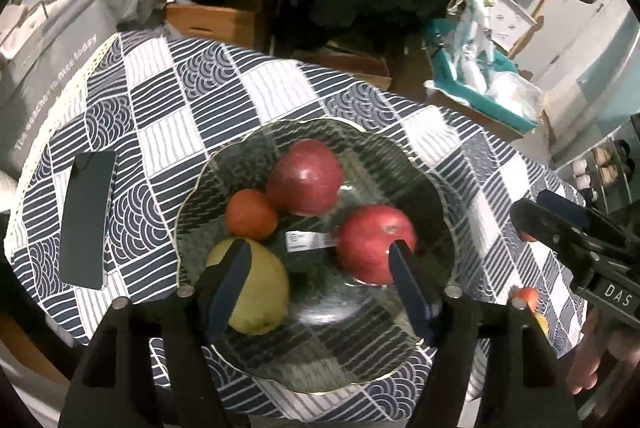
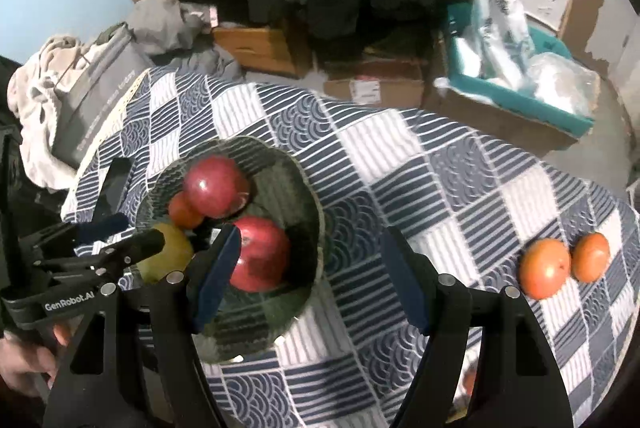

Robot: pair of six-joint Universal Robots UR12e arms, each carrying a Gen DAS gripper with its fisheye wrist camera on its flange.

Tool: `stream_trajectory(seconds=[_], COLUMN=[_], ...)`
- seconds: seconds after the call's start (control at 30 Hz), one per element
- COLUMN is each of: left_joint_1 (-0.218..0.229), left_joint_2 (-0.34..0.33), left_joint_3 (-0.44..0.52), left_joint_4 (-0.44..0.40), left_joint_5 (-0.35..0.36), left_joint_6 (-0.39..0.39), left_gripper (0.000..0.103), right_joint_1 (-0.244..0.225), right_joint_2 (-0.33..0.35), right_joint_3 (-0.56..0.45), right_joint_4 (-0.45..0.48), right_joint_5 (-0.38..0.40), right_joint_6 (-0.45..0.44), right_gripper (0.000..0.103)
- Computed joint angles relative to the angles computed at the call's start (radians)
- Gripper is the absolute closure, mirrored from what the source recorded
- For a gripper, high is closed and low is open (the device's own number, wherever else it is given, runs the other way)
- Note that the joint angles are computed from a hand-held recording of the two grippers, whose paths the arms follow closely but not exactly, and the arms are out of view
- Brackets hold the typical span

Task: Organize fruits
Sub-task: 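Move the left tool toward the large orange while the right tool approaches the yellow-green mango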

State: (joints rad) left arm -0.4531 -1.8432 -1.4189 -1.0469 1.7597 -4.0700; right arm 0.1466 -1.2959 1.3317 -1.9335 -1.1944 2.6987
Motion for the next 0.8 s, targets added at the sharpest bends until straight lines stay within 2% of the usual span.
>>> stream_trajectory(seconds=[0.17,0.23,0.33,0.8], left_joint_1=[-0.021,-0.029,-0.045,-0.102], left_joint_2=[-0.022,-0.031,-0.052,-0.150], left_joint_3=[0.050,0.068,0.104,0.246], left_joint_4=[-0.013,-0.018,-0.028,-0.111], left_joint_5=[0.017,0.021,0.030,0.004], left_joint_6=[0.034,0.042,0.068,0.183], left_gripper=[0.028,0.023,0.023,0.023], right_joint_1=[-0.028,-0.040,-0.058,-0.145], right_joint_2=[-0.029,-0.042,-0.058,-0.112], right_joint_3=[0.024,0.034,0.045,0.100], right_joint_4=[-0.034,-0.049,-0.067,-0.069], right_joint_5=[-0.014,-0.028,-0.038,-0.080], right_joint_6=[0.007,0.007,0.011,0.012], right_gripper=[0.029,0.028,0.025,0.024])
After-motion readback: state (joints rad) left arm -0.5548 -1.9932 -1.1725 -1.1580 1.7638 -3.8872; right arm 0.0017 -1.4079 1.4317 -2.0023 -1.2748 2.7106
